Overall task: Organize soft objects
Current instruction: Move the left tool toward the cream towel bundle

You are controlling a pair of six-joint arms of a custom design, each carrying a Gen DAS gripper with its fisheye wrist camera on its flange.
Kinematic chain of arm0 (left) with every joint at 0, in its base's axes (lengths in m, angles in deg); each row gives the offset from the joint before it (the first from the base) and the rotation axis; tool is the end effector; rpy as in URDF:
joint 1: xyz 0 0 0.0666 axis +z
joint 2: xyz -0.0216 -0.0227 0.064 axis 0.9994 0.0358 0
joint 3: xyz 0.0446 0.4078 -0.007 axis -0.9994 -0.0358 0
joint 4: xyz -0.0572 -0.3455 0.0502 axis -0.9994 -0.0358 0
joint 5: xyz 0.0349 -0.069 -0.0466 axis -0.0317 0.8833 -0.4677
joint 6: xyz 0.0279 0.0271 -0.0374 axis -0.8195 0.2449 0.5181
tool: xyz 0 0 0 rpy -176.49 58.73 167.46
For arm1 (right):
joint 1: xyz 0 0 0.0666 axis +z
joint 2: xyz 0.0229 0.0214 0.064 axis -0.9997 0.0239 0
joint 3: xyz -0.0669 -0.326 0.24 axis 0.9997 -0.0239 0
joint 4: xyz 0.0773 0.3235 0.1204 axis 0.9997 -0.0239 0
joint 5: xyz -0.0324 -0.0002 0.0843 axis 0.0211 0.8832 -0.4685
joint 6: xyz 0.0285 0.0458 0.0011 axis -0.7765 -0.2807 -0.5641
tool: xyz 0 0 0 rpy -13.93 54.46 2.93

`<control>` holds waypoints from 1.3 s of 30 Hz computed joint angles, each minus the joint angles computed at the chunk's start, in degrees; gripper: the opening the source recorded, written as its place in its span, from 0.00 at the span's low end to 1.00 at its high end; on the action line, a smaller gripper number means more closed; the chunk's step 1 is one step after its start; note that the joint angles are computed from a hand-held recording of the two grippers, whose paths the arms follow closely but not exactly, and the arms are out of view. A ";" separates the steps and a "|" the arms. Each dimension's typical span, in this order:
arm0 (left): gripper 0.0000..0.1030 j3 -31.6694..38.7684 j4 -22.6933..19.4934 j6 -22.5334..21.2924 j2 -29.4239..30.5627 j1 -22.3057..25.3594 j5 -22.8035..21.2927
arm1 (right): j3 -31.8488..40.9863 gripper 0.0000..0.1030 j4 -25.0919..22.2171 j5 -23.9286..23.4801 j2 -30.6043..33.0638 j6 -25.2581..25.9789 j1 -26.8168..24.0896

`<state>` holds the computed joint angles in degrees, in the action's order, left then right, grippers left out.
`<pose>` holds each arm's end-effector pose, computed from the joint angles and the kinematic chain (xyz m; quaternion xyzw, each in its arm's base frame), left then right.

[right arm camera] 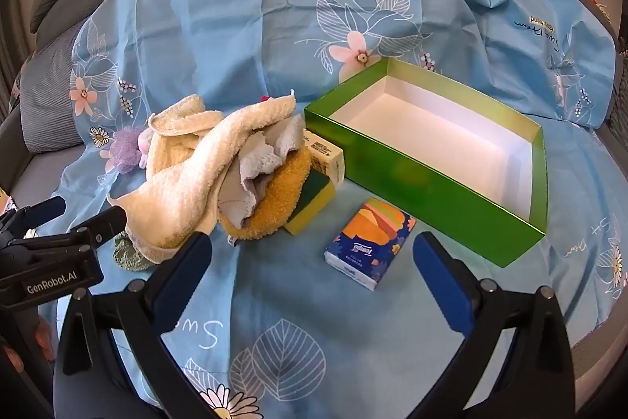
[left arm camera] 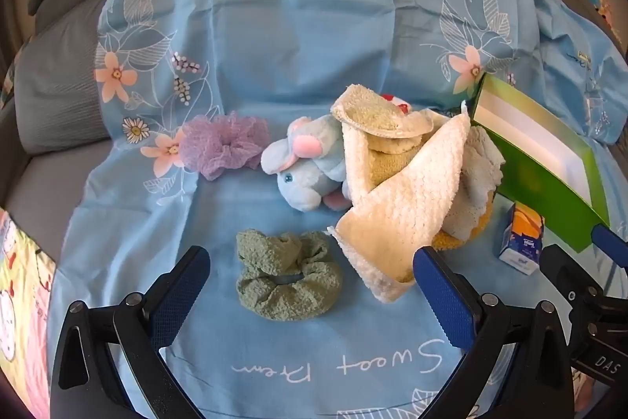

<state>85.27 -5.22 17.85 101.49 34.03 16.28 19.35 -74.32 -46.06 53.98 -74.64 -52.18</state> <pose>0.2828 -0.3516 0.3806 -0.2054 0.9221 0.0865 0.3164 0.3511 0.2555 0.3708 -0.2037 0.9069 0.1114 0.3516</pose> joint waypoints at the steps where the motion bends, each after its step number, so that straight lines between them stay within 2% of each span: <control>1: 1.00 -0.22 0.51 -0.09 -0.15 -0.02 -0.13 | 0.13 0.99 -0.28 -0.12 0.04 0.02 -0.05; 15: 1.00 -0.20 2.41 -0.90 -0.11 0.40 2.29 | -0.10 0.99 0.56 0.80 0.27 0.32 0.56; 20: 1.00 -2.85 5.26 -0.47 -1.59 0.57 3.44 | 0.03 0.99 0.47 0.63 0.38 0.26 0.54; 39: 1.00 -3.02 5.32 -0.35 -1.68 0.69 4.14 | -0.11 0.99 0.40 0.21 0.13 -0.12 0.20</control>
